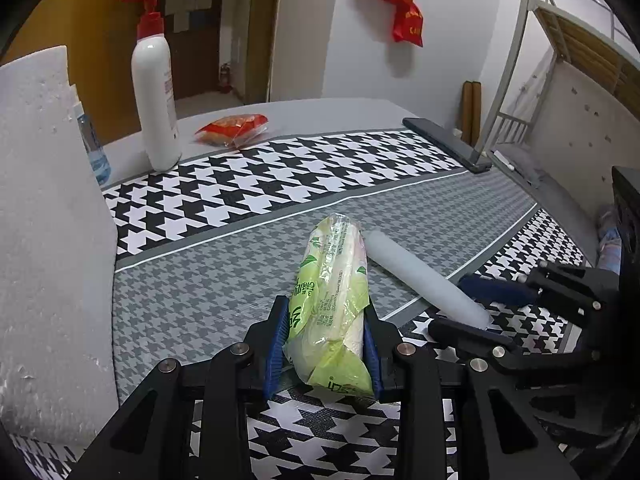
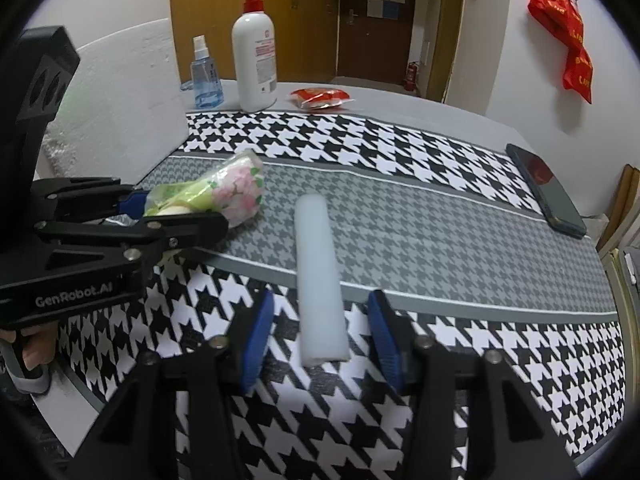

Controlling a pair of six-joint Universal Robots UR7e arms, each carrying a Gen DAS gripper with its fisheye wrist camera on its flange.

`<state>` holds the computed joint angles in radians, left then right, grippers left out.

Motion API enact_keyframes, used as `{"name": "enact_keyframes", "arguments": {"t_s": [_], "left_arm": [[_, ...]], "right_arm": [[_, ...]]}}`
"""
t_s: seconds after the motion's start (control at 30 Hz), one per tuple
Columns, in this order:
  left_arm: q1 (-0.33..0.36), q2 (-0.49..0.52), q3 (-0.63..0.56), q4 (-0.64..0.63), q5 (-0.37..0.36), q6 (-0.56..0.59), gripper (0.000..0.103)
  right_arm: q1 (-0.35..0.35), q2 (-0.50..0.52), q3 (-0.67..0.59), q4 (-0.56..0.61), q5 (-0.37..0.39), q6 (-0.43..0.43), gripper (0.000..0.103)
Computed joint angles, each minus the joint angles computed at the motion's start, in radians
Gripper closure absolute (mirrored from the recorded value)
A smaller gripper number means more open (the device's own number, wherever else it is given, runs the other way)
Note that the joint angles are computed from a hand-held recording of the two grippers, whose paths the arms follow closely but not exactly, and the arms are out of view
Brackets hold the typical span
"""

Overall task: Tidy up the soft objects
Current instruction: 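Grasp the green packet with the left gripper while the right gripper grasps the white foam roller, then lift and carry the green packet and foam roller with both grippers toward the foam box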

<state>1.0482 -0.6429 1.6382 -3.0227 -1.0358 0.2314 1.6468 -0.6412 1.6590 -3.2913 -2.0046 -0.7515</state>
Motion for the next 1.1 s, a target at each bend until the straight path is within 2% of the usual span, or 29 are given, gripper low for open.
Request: {"name": "enact_keyframes", "arguments": {"t_s": [0.03, 0.1, 0.2, 0.43, 0.9, 1.1], "left_arm": [[0.001, 0.000, -0.001, 0.004, -0.001, -0.002, 0.068], [0.003, -0.002, -0.002, 0.012, -0.008, -0.006, 0.068], [0.003, -0.004, 0.000, 0.006, -0.017, -0.002, 0.068], [0.002, -0.011, 0.012, -0.015, -0.031, 0.002, 0.068], [-0.020, -0.053, 0.065, -0.087, -0.059, 0.028, 0.068], [-0.039, -0.080, 0.111, -0.128, -0.070, 0.034, 0.068]], "right_arm": [[0.003, 0.002, 0.000, -0.003, -0.007, -0.004, 0.066], [0.006, 0.004, -0.004, 0.004, -0.017, 0.007, 0.066], [0.005, 0.006, -0.008, -0.011, -0.030, 0.033, 0.078], [0.009, 0.009, -0.007, -0.031, -0.030, 0.042, 0.083], [0.010, -0.063, 0.075, -0.115, 0.049, 0.118, 0.084], [0.013, -0.078, 0.099, -0.162, 0.067, 0.118, 0.084]]}}
